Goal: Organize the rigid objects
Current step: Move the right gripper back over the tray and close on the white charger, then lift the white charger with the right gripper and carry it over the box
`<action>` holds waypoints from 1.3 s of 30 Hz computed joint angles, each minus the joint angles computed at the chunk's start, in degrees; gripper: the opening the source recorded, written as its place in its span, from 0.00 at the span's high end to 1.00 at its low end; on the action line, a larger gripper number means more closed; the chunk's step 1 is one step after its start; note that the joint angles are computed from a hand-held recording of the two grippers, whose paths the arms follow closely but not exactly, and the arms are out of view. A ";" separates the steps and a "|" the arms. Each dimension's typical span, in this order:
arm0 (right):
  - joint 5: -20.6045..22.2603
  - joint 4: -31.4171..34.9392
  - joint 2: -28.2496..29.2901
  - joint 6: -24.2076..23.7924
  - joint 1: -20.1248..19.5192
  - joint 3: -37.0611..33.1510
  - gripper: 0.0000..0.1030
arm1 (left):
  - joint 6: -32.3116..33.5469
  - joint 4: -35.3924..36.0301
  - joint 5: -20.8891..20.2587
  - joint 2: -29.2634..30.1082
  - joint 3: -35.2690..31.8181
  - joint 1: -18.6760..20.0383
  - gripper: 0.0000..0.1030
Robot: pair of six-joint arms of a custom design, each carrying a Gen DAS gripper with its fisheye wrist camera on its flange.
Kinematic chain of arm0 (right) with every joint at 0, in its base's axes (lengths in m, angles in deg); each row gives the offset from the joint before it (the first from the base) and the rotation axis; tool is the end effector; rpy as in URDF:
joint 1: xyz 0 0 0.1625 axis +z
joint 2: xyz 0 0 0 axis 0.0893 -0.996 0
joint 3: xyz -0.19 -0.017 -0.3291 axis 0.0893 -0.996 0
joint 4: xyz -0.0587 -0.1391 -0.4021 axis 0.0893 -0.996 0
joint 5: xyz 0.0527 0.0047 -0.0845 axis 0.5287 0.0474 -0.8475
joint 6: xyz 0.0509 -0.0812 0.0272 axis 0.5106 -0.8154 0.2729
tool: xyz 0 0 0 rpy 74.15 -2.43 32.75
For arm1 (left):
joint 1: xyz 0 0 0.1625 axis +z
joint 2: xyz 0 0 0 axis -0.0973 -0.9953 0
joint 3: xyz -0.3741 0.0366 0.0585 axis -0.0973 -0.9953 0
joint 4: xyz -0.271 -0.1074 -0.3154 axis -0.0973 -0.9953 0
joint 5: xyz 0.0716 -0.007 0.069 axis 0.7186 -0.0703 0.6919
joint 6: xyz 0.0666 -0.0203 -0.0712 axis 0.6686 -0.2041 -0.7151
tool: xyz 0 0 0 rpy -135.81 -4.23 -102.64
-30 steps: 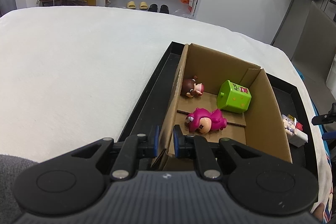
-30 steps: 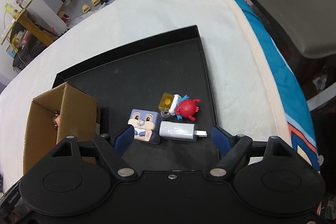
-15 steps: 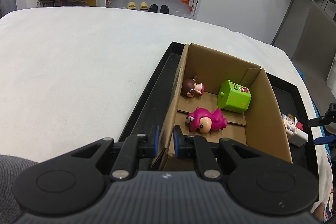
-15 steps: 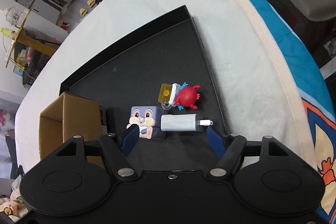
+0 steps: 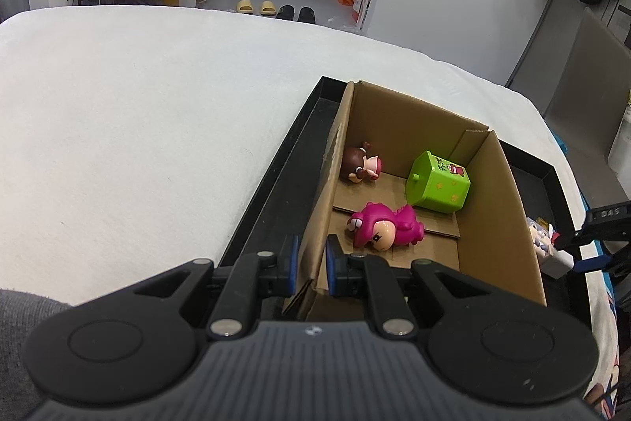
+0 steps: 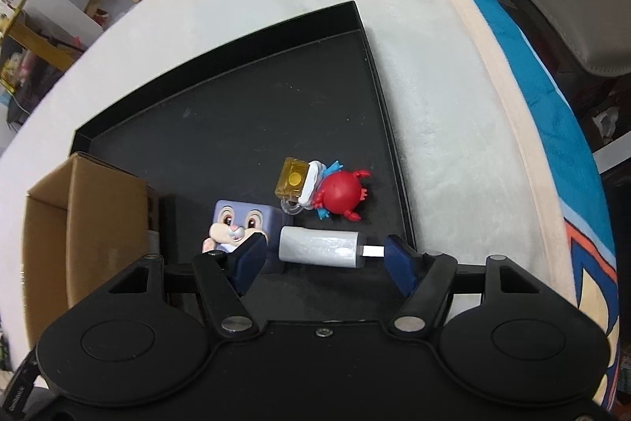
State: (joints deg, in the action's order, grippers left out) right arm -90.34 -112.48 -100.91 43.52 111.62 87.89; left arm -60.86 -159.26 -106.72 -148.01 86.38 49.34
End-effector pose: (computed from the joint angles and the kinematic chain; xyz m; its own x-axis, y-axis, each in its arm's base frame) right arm 0.3209 -0.4557 -0.0427 -0.8773 -0.0671 0.4752 -0.1901 0.9578 -0.2156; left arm 0.0476 -0.2642 0.3437 -0.7491 -0.4174 -0.5144 0.1562 0.6432 -0.7495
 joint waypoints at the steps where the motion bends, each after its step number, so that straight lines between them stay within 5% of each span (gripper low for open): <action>1: -0.61 0.58 0.39 -0.03 0.12 -0.42 0.36 | 0.06 -0.14 -0.04 0.02 0.01 0.02 0.87; 15: -8.22 2.80 4.63 -1.36 2.03 -3.39 0.40 | 2.81 -3.71 -0.33 0.37 0.58 1.13 0.87; 39: -8.20 -2.07 -0.38 -3.56 8.86 1.32 0.41 | 2.90 -3.44 -0.73 -1.38 0.78 0.41 0.87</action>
State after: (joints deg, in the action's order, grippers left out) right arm -98.54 -114.55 -101.28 39.96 120.48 89.22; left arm -57.95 -162.70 -107.45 -149.39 87.16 49.75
